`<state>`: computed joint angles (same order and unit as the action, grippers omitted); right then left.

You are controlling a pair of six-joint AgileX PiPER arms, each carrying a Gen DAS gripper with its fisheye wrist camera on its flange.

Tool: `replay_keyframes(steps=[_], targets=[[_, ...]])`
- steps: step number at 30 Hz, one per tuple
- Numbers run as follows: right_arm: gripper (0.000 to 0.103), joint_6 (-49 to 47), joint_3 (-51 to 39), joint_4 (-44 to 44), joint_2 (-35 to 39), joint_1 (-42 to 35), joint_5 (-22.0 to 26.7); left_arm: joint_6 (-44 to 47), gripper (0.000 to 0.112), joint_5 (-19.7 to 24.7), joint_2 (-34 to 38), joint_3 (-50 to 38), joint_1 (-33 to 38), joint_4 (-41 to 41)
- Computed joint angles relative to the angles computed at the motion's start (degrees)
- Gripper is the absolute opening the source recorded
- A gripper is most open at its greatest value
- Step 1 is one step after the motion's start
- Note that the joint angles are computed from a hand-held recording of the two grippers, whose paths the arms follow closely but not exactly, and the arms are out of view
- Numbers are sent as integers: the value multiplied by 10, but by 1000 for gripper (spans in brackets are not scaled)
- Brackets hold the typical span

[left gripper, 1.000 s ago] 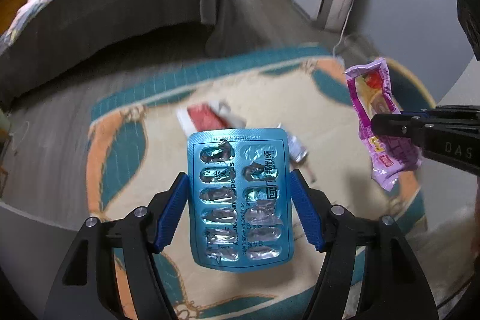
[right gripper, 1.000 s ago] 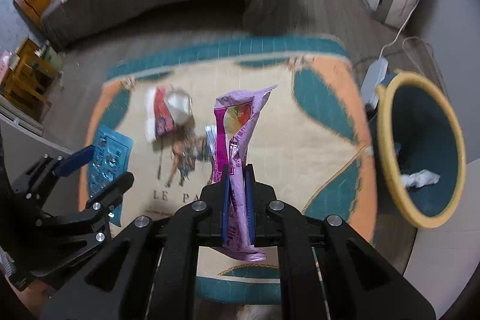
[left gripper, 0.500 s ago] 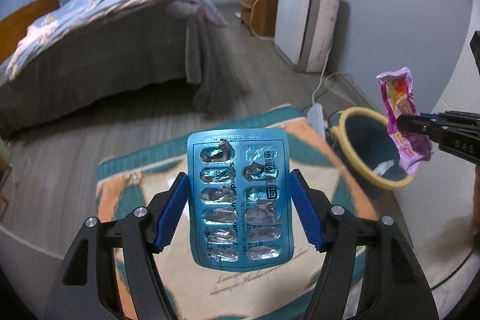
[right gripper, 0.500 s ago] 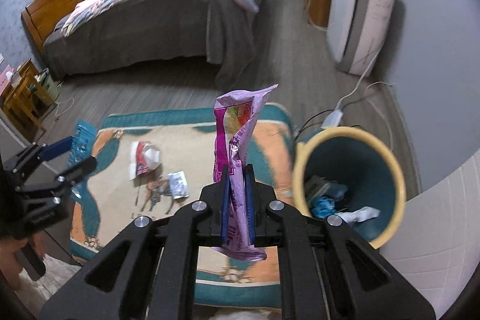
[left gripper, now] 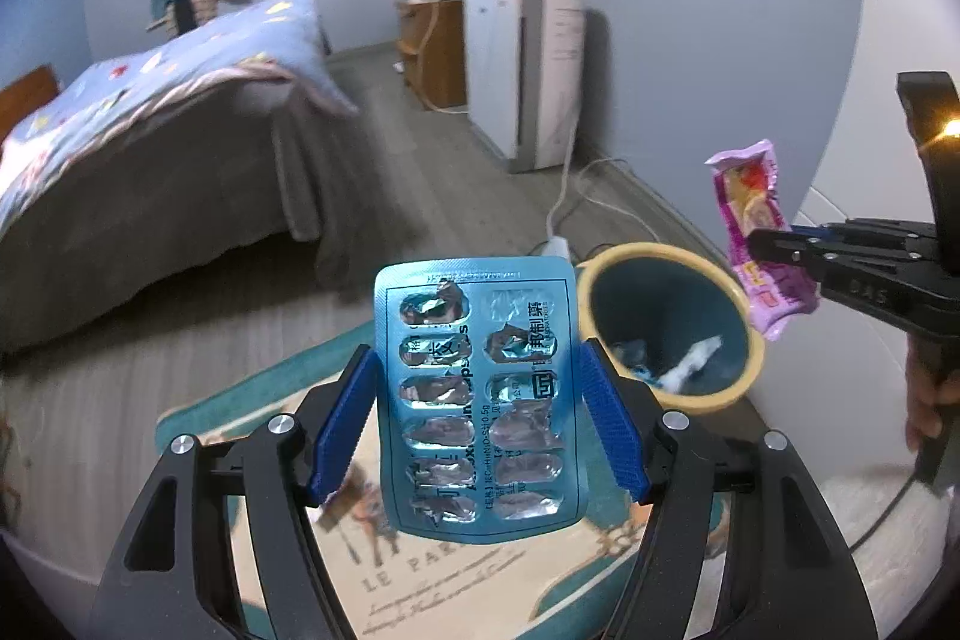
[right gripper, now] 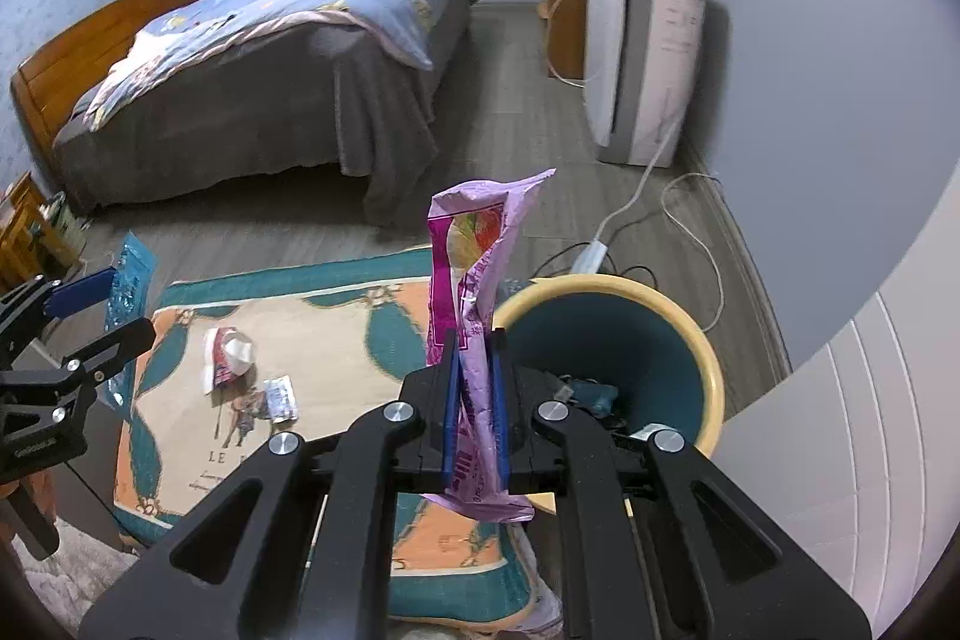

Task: Collect trash
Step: 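Carry the blister pack and pink wrapper over the teal bin with both tools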

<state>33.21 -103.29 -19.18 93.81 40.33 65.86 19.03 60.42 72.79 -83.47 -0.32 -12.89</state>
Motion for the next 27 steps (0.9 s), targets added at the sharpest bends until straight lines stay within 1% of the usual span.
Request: replay_keyframes(steps=[2,10,18,25,27], targets=[[9,0,23,5,-14,-15,-12,-25,69,-2,10,-11,-38,18],[9,-10,92,28,-53,-70,-49,-89,69,-12,63,-46,-136,73],[9,-31,128,55,-63,-117,-72,-115,69,-19,118,-77,-190,101],[9,-47,135,72,-44,-153,-80,-115,69,-16,176,-114,-213,97],[9,-51,139,75,-39,-164,-85,-107,69,-15,193,-126,-213,84]])
